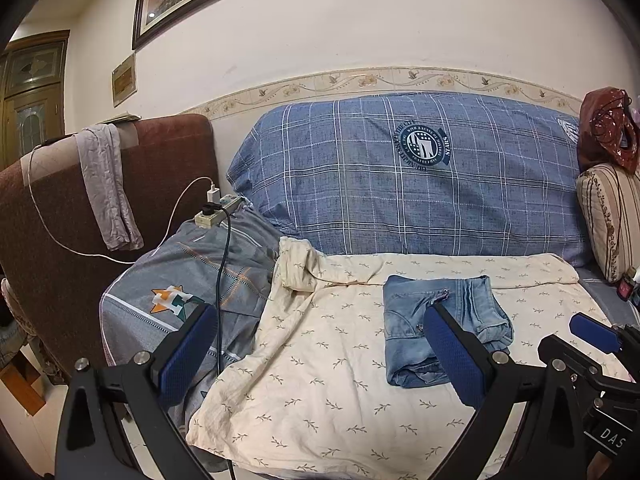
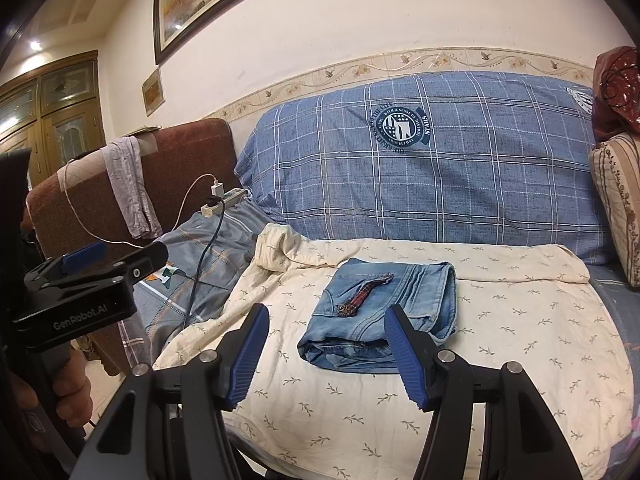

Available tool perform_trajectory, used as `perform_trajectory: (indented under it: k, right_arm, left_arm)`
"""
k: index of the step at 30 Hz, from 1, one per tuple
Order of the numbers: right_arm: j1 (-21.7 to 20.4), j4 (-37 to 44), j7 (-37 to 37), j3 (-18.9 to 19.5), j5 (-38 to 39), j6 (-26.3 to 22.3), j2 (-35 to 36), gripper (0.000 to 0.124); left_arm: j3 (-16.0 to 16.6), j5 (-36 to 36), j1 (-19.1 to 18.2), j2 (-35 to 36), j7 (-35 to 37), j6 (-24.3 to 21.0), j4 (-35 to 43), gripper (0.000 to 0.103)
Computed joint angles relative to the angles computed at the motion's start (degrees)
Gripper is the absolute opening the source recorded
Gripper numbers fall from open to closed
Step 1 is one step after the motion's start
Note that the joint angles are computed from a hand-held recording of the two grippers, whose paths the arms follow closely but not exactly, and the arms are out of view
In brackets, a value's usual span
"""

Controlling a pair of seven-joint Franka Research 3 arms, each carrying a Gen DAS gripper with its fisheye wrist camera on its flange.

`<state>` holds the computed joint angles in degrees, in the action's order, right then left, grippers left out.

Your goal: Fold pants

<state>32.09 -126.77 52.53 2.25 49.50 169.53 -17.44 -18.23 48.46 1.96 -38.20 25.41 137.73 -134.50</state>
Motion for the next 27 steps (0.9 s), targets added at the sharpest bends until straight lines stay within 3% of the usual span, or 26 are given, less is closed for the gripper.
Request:
perform_trajectory:
  k: [27]
  right_arm:
    - [0.1,0.4,-0.5,-0.1,-0.1,-0.3,0.3,0.063]
  left_arm:
    - [0.5,-0.4,0.1,0.3,-0.3,-0.7,-0.2,0.102]
